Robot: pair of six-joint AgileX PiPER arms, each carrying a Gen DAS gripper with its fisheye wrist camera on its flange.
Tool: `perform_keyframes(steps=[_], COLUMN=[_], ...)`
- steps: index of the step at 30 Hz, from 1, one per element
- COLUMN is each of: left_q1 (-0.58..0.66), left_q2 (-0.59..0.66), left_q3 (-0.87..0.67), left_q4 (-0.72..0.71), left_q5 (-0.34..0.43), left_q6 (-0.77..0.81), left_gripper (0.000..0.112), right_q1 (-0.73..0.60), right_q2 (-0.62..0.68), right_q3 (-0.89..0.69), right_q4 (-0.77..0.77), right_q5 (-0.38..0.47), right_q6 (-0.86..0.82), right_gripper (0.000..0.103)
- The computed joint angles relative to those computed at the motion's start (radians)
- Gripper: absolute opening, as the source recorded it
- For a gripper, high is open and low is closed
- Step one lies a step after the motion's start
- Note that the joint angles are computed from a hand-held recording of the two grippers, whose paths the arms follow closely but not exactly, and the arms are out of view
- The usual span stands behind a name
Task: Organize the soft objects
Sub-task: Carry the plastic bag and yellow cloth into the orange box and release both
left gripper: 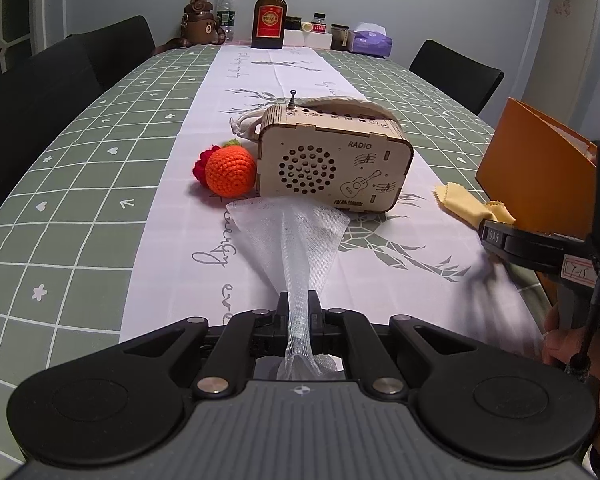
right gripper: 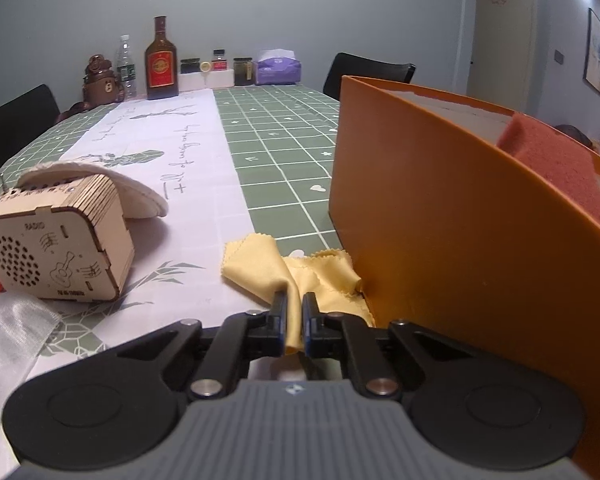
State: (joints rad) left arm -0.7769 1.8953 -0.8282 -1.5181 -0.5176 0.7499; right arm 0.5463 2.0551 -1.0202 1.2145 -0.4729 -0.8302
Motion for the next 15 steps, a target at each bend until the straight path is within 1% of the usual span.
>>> perform_keyframes(steps=[2, 6, 10, 15], left_q1=[-0.005, -0.019, -0.04, -0.08], left_q2=[-0.004, -0.012, -0.03, -0.065], left_q3=[0.0, -0.002, 0.007, 0.024], left_q4=[-0.015, -0.047, -0.064, -0.09], left_q5=[-0.008, -0.026, -0.051, -0.103], left_q6=[0.012, 0.035, 0.044, 0.05], left_gripper=[0.006, 0.006, 0.006, 0.006], right_q1=[-0.005, -0.012, 0.01, 0.025], right_q2=[-0.01, -0.044, -0.09, -0.184], right_q3=[0.015, 0.06, 0.116, 0.2], right_q4=[-0.036, -0.164, -0.259, -0.384], right_q5=[0.015, 0.058, 0.049, 0.034], right_q6=[0.017, 0.118, 0.196, 0.308], right_gripper=[0.003, 0.002, 0.002, 0.002])
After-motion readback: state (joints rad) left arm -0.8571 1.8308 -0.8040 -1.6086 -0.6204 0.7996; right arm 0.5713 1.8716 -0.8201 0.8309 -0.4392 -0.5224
